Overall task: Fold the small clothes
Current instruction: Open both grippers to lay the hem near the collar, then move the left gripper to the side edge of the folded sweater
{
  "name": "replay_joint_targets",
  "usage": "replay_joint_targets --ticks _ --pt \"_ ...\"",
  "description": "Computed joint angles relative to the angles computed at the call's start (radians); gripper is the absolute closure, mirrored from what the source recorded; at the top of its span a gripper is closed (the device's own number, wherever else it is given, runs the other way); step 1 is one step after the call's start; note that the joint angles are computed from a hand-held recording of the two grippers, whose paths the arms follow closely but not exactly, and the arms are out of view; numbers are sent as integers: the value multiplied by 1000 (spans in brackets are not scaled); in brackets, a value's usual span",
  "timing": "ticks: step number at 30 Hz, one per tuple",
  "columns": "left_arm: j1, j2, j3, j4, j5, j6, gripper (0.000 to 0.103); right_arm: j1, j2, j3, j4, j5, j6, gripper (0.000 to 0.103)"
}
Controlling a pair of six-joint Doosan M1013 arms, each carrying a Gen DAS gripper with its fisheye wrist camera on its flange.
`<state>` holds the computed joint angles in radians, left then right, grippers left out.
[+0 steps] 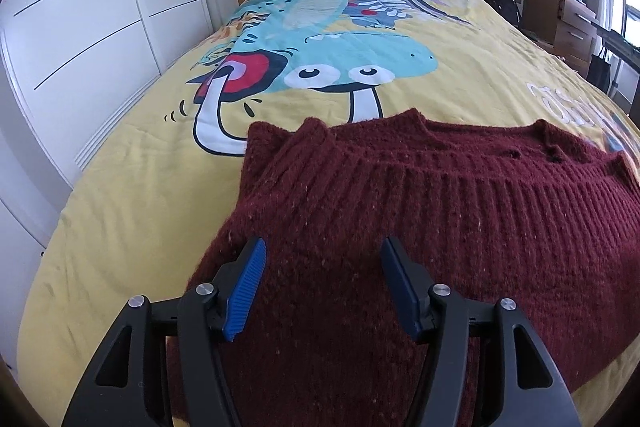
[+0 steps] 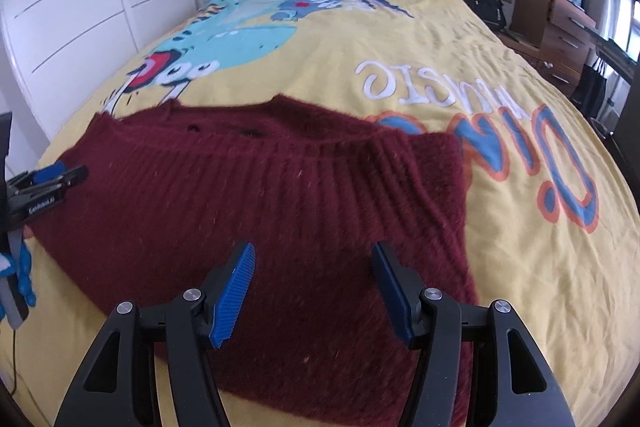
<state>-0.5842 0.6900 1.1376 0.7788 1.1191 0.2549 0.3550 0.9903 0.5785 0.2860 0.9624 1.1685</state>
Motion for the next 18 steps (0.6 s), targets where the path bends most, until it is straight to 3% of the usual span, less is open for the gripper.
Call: replay_joint_targets --ticks 18 --pt "-13 -11 6 -54 55 24 43 -25 -59 99 -28 -17 68 40"
